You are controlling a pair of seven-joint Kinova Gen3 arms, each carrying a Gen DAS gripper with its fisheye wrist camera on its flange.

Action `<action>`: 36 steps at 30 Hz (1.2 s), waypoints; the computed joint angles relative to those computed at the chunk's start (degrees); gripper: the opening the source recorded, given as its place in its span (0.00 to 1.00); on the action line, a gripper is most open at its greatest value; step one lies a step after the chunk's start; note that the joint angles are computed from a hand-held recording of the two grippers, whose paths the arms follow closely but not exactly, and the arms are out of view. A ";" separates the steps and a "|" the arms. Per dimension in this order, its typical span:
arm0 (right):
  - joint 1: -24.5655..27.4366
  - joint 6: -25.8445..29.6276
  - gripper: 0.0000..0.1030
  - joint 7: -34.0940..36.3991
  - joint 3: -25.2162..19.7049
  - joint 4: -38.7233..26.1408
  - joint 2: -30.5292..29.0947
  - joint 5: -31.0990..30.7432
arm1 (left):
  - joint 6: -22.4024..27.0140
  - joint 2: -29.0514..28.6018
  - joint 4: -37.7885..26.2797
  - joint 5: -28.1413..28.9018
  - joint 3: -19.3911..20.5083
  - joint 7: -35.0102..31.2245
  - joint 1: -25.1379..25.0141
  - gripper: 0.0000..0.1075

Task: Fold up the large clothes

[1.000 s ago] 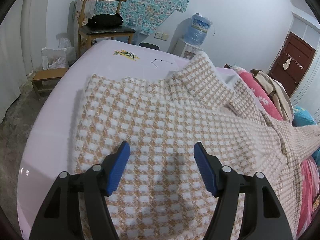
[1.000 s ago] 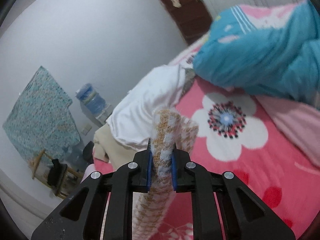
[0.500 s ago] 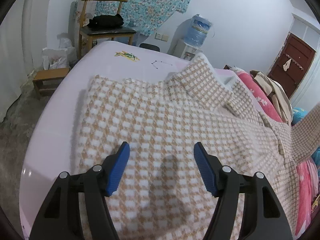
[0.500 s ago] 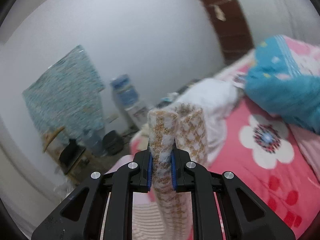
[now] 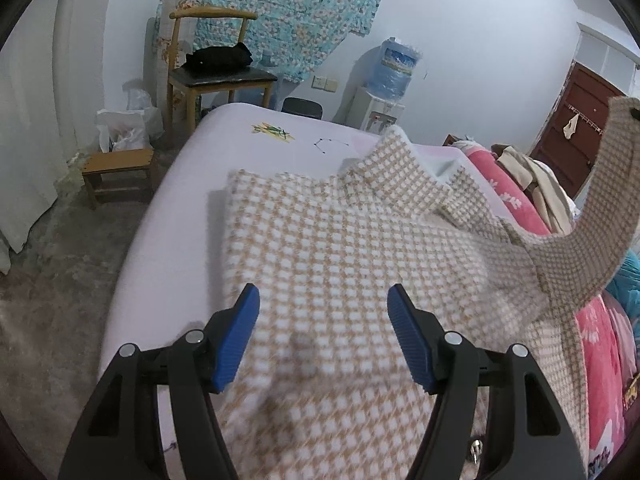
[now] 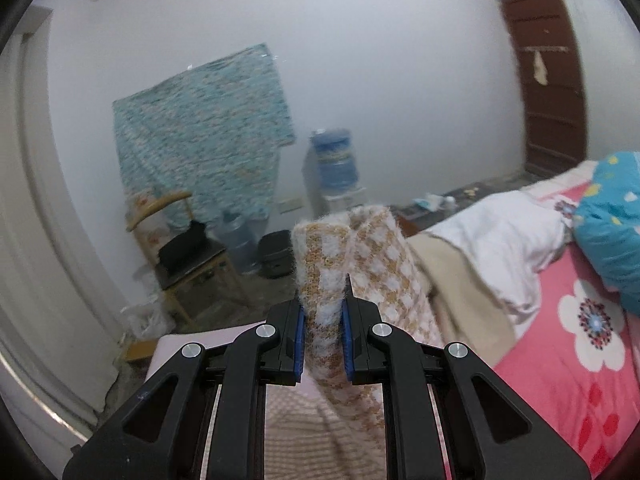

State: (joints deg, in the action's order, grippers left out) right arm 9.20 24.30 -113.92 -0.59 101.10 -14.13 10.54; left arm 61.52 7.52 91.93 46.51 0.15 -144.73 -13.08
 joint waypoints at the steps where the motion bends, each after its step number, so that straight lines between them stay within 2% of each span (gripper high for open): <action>1: 0.44 -0.07 0.13 -0.87 -1.44 0.00 0.15 0.87 | 0.53 -0.27 0.16 0.38 -0.23 -0.57 -0.47 0.61; 5: 1.25 -0.43 0.13 -2.48 -7.78 -0.49 1.42 2.94 | 3.87 -1.50 0.69 1.91 -1.91 -3.19 -2.85 0.61; 11: 7.37 -2.70 0.13 -0.25 -23.26 -0.21 4.79 1.48 | 6.86 -2.55 1.38 2.46 -3.97 -5.13 -5.16 0.60; 14: 8.87 -2.36 0.20 1.57 -31.23 -0.32 8.69 2.52 | 7.94 -2.54 1.13 2.01 -4.60 -4.81 -5.86 0.60; 15: 8.93 -1.97 0.31 3.86 -33.82 -0.46 11.22 1.02 | 8.17 -2.58 1.13 1.81 -4.77 -4.58 -6.09 0.60; 16: 9.17 -1.46 0.52 6.19 -35.39 -0.81 13.10 -1.06 | 8.30 -2.49 1.04 1.68 -4.85 -4.44 -6.25 0.60; 18: 11.10 -0.06 0.69 10.85 -40.07 -1.28 17.70 -5.38 | 8.47 -2.46 1.01 0.99 -4.95 -4.00 -6.46 0.61; 21: 14.65 3.74 0.69 17.84 -46.15 -1.88 24.16 -11.82 | 8.51 -2.31 0.98 -0.02 -4.90 -3.52 -6.54 0.61; 24: 16.13 4.04 0.69 23.39 -45.83 -0.25 25.65 -18.81 | 8.51 -1.96 0.86 -0.48 -4.55 -2.98 -6.35 0.61; 27: 19.89 4.93 0.69 28.31 -45.33 1.64 25.32 -25.80 | 8.19 -1.86 1.09 -0.78 -4.13 -2.59 -5.91 0.60; 32: 17.52 5.93 0.69 36.37 -34.97 7.04 20.01 -36.78 | 6.93 -1.98 1.69 -1.66 -3.13 -1.57 -4.19 0.60; 36: 13.75 6.93 0.70 40.22 -25.51 10.49 16.80 -40.10 | 5.58 -2.07 2.38 -2.48 -2.42 -0.91 -2.62 0.60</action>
State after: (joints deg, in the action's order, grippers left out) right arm 22.95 31.23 -73.69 -26.10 111.59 2.67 -29.56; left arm 67.09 5.45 94.32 44.03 -2.27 -145.65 -15.71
